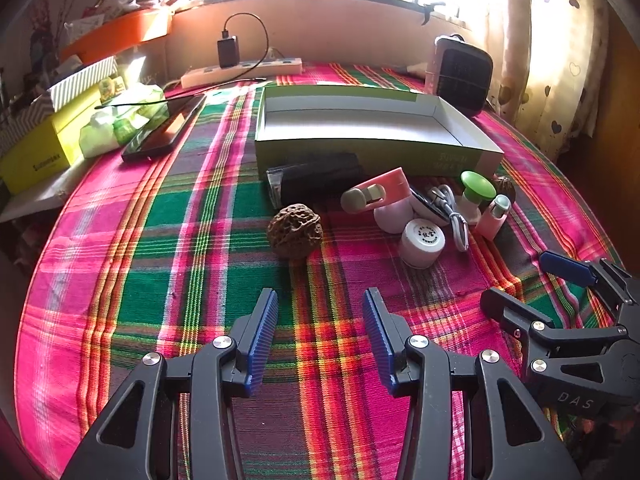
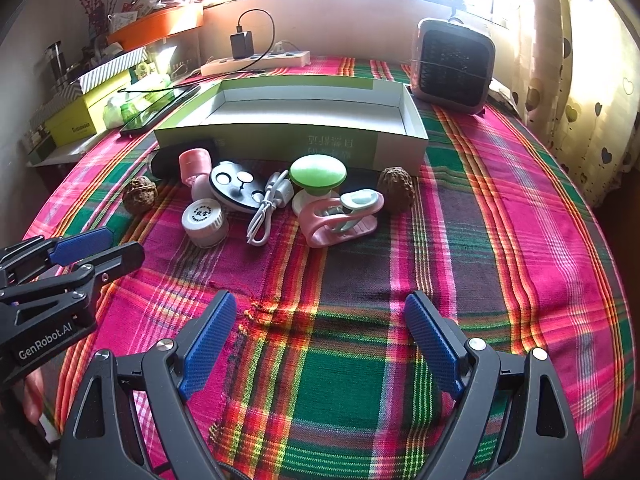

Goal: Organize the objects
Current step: 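Move the left gripper to the walnut while the right gripper approaches the pink-and-white object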

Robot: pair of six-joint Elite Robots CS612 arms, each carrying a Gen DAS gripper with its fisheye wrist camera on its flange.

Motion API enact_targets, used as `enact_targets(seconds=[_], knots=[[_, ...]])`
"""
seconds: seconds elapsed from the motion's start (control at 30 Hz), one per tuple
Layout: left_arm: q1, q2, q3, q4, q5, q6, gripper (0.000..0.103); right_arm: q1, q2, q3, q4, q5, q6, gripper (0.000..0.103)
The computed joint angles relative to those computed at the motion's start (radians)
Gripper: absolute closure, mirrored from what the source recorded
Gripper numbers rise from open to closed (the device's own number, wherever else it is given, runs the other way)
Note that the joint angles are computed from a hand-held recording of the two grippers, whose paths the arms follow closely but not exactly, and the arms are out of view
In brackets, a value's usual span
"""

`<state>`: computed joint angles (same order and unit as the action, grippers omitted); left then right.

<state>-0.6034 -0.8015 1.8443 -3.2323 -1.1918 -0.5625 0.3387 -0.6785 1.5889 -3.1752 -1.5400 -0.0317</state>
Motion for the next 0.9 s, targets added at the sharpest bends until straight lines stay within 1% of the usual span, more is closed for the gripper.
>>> enact_targets(seconds=[0.13, 0.3, 0.43, 0.5, 0.57, 0.7, 0.8, 0.9], knots=[[0.019, -0.002, 0.009, -0.031, -0.036, 0.004, 0.061, -0.007, 0.002, -0.008, 0.003, 0.007, 0.009, 0.024], [0.038, -0.002, 0.01, -0.047, -0.04, -0.013, 0.061, -0.012, 0.004, -0.018, 0.011, 0.008, 0.03, 0.028], [0.046, 0.002, 0.0, -0.055, -0.036, 0.008, 0.061, -0.011, 0.008, -0.032, 0.021, 0.009, 0.037, 0.032], [0.051, 0.006, -0.007, -0.068, -0.05, 0.023, 0.061, -0.013, 0.011, -0.038, 0.024, 0.023, 0.043, 0.033], [0.055, 0.009, -0.017, -0.066, -0.064, 0.034, 0.061, -0.017, 0.013, -0.044, 0.025, 0.042, 0.061, 0.035], [0.066, 0.017, -0.034, -0.056, -0.105, 0.026, 0.061, -0.016, 0.017, -0.056, 0.033, 0.032, 0.069, 0.039], [0.066, 0.021, -0.044, -0.044, -0.106, 0.036, 0.061, -0.017, 0.02, -0.066, 0.046, 0.041, 0.086, 0.04], [0.067, 0.023, -0.055, -0.018, -0.104, 0.039, 0.061, -0.016, 0.023, -0.077, 0.055, 0.032, 0.096, 0.04]])
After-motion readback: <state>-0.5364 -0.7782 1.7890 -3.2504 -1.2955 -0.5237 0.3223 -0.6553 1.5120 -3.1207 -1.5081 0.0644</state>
